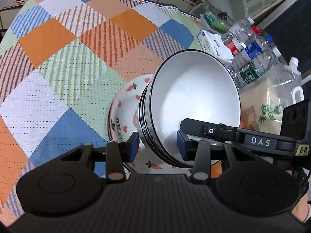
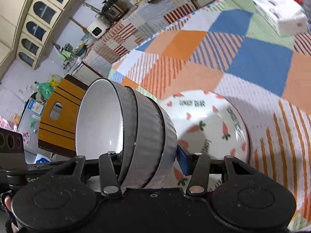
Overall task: Organize plates and bowls
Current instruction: 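Carry the bowl stack over the plate stack and lower it onto the bunny plate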
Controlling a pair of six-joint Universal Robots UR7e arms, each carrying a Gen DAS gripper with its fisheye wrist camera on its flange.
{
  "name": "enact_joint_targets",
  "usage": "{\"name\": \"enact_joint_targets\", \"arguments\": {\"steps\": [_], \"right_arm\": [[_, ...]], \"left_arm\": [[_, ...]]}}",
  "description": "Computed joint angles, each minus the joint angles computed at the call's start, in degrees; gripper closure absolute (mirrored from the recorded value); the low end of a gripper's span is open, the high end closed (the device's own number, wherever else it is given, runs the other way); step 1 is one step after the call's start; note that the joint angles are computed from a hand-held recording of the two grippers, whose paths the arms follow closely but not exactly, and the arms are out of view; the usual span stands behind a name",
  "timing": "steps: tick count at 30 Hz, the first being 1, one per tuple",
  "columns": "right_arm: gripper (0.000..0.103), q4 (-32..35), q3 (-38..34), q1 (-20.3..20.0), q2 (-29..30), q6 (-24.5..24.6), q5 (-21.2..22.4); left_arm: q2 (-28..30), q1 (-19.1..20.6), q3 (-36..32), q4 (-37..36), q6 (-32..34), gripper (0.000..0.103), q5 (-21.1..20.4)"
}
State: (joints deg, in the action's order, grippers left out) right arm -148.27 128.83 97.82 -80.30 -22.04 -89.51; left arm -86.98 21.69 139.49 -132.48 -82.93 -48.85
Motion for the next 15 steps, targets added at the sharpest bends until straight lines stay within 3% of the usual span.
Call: {"name": "enact_joint_targets", "arguments": {"steps": [7,15], "right_arm": [[0.049,-1.37,1.3,-1.81,0.16,-0.23,-2.87],[0.048,-2.79,1.76,-3.1,1.04,-0.84,-2.64]], "left_arm": [[4.73,2.02,1.83,-8.15,1.94,0.063,-1.11],[5.68,2.94,2.54,-10.72,3.39,0.063,-0.99]]}}
